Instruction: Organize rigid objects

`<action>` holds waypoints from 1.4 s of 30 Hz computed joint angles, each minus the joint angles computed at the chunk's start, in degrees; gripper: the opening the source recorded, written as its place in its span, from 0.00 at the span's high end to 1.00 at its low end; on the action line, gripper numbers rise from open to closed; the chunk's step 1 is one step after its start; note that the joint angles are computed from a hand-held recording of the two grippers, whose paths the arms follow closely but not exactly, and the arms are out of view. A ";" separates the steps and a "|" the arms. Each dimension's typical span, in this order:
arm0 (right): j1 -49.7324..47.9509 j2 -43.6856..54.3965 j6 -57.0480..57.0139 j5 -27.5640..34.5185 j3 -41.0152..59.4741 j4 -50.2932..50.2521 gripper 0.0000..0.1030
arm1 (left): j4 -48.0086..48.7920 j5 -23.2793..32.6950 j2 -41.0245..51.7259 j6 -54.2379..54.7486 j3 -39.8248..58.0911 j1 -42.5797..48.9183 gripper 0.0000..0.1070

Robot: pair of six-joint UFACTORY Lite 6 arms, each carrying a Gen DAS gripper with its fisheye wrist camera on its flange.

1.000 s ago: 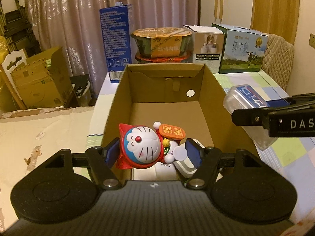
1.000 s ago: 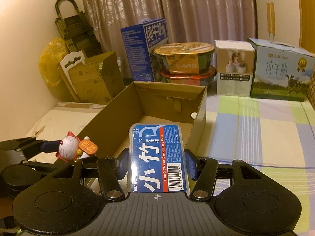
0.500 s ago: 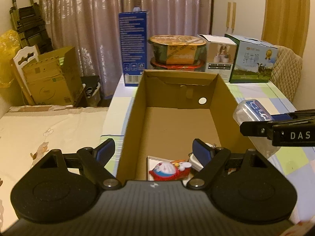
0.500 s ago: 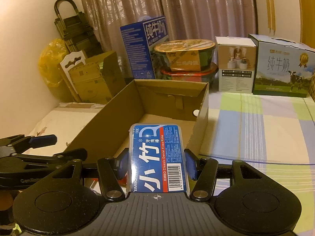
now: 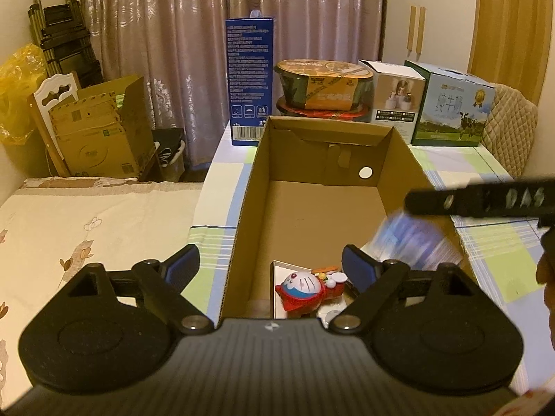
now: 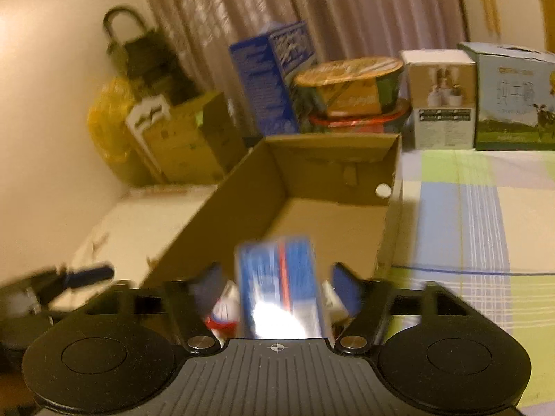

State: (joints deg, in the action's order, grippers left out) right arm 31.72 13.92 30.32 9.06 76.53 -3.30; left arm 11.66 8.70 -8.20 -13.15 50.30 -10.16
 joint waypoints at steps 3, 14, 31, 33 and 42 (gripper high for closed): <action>-0.34 -1.67 3.79 -0.26 -1.35 -3.75 0.21 | 6.16 -0.60 -1.15 -6.51 -1.38 -0.35 0.11; -0.02 -12.82 17.89 4.34 -12.12 -17.00 0.20 | 20.34 3.18 -6.87 -24.29 -5.17 -5.81 0.05; 11.97 -35.54 34.18 23.04 -24.01 -28.24 0.15 | 31.83 27.05 -25.90 -46.20 -10.12 -27.97 0.05; 13.95 -37.54 35.56 25.44 -24.71 -29.52 0.15 | 32.42 30.36 -27.36 -48.77 -9.86 -31.57 0.05; 25.37 -46.26 44.61 37.88 -28.30 -36.16 0.14 | 31.36 43.47 -31.84 -57.90 -8.71 -44.11 0.05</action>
